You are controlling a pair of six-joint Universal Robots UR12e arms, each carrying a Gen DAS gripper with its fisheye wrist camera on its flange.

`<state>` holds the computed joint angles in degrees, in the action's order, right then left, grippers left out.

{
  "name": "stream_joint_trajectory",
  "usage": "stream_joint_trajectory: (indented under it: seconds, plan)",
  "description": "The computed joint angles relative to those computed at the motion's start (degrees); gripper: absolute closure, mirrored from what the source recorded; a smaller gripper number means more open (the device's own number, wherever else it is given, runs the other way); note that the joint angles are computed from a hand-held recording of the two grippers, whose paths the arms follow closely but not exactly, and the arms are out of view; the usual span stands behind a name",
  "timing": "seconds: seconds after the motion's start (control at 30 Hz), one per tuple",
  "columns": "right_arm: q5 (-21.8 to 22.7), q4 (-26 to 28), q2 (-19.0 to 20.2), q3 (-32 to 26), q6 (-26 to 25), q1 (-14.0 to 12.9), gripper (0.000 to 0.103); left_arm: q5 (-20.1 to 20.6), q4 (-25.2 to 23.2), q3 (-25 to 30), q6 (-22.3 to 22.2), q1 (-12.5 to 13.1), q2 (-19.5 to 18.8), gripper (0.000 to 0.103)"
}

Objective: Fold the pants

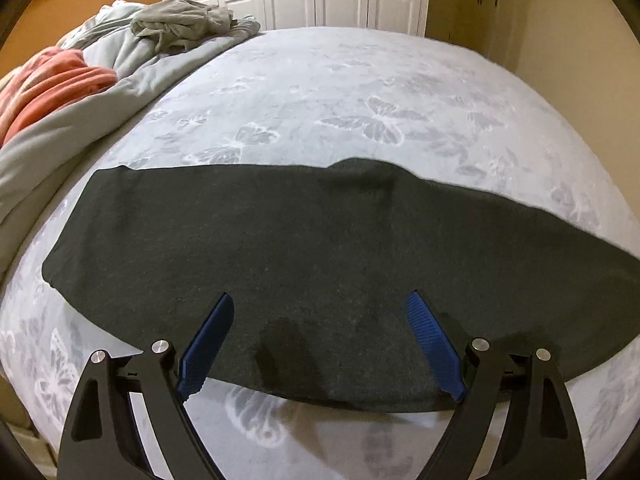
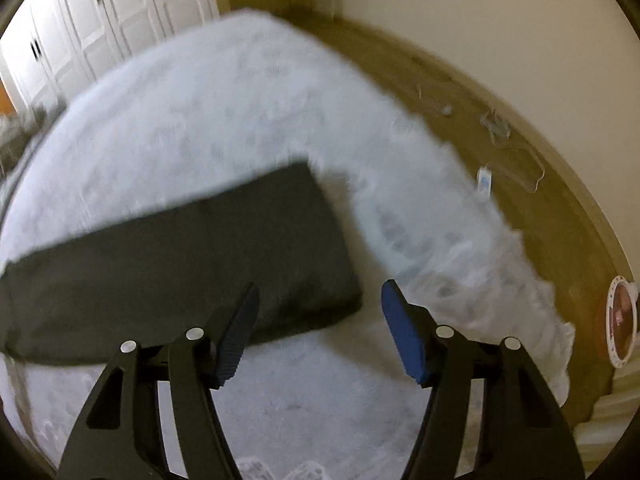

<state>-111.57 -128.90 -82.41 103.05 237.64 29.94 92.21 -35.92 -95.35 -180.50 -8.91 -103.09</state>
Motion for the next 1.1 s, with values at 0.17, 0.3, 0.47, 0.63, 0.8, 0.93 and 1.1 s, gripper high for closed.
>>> stream_joint_trajectory:
  seconds: [0.17, 0.3, 0.47, 0.63, 0.8, 0.93, 1.1]
  plan:
    - [-2.15, 1.04, -0.15, -1.22, 2.41, 0.58, 0.053, -0.78, -5.91, 2.11, -3.91, 1.55, -1.24, 0.017]
    - [5.32, -3.75, -1.63, 2.18, 11.52, -1.1, 0.019, -9.35, -7.83, 2.08, -9.7, 4.61, -0.94, 0.017]
    - [4.97, -6.32, -0.51, 2.06, 13.34, -0.96, 0.037, -10.48, -10.7, 2.39, -7.21, 4.95, -0.67, 0.017]
    - [5.12, -11.32, 0.21, 2.13, 17.64, -1.04, 0.098, -4.22, -13.66, 3.21, 1.11, 3.11, -1.15, 0.017]
    - [-2.93, -27.3, 2.22, -1.0, 13.78, 2.71, 0.098, 0.94, -12.16, 2.54, 2.59, 1.86, -0.75, 0.017]
    - [-4.32, -36.03, 8.36, -10.56, -0.61, 6.44, 0.098, 2.62, -7.83, 1.41, -0.65, 2.26, 0.28, 0.017]
    - [3.12, -32.43, 18.8, -27.35, -16.99, 9.86, 0.098, -3.19, -3.99, 0.06, -8.14, 5.06, 1.87, 0.016]
